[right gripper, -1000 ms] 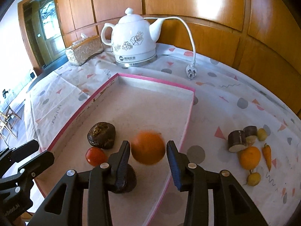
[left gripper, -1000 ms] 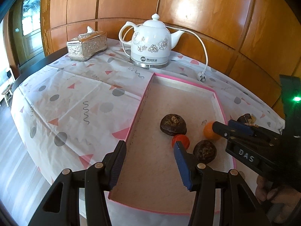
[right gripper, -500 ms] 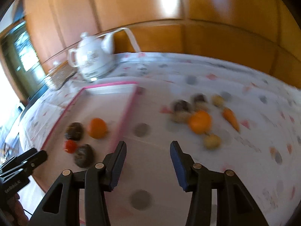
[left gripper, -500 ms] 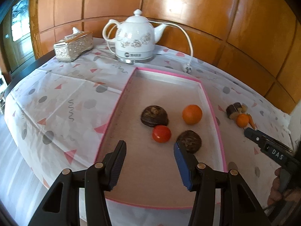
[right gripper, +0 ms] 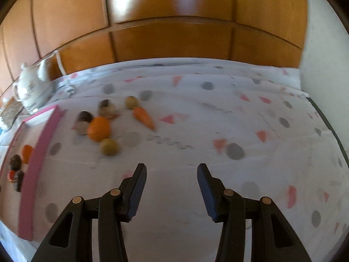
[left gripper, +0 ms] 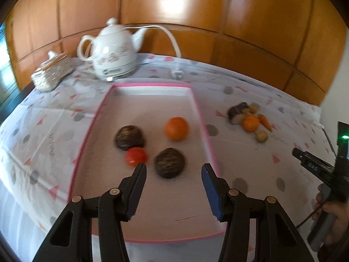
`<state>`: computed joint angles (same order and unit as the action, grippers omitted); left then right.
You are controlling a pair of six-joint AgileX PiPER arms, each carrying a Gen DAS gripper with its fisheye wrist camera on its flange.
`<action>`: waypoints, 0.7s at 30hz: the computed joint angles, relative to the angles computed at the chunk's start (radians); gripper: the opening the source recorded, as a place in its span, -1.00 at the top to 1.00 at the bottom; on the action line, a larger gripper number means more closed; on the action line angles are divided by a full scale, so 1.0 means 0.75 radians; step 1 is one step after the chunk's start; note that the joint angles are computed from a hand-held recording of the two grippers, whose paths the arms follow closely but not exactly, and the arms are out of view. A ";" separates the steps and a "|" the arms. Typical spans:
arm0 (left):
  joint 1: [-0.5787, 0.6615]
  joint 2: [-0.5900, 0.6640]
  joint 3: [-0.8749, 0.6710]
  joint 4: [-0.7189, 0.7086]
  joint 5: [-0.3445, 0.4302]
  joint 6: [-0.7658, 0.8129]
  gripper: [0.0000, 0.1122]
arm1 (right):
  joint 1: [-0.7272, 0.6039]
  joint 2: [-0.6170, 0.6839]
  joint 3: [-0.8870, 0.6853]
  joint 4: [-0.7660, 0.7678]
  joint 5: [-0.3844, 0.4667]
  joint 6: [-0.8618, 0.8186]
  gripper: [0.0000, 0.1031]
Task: Organize fruits
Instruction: 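Move the left tool to the small yellow potato and grasp it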
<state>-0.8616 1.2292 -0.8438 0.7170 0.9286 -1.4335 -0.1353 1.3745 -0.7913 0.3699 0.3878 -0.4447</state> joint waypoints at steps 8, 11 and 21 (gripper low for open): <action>0.039 0.234 -0.205 -0.096 -0.156 0.220 0.05 | -0.059 0.037 0.027 0.031 -0.057 -0.049 0.05; 0.053 0.334 -0.289 -0.140 -0.192 0.308 0.05 | -0.056 0.052 0.023 0.013 -0.067 -0.033 0.05; 0.121 0.590 -0.518 -0.331 -0.303 0.520 0.06 | -0.063 0.104 0.014 -0.035 -0.129 -0.040 0.05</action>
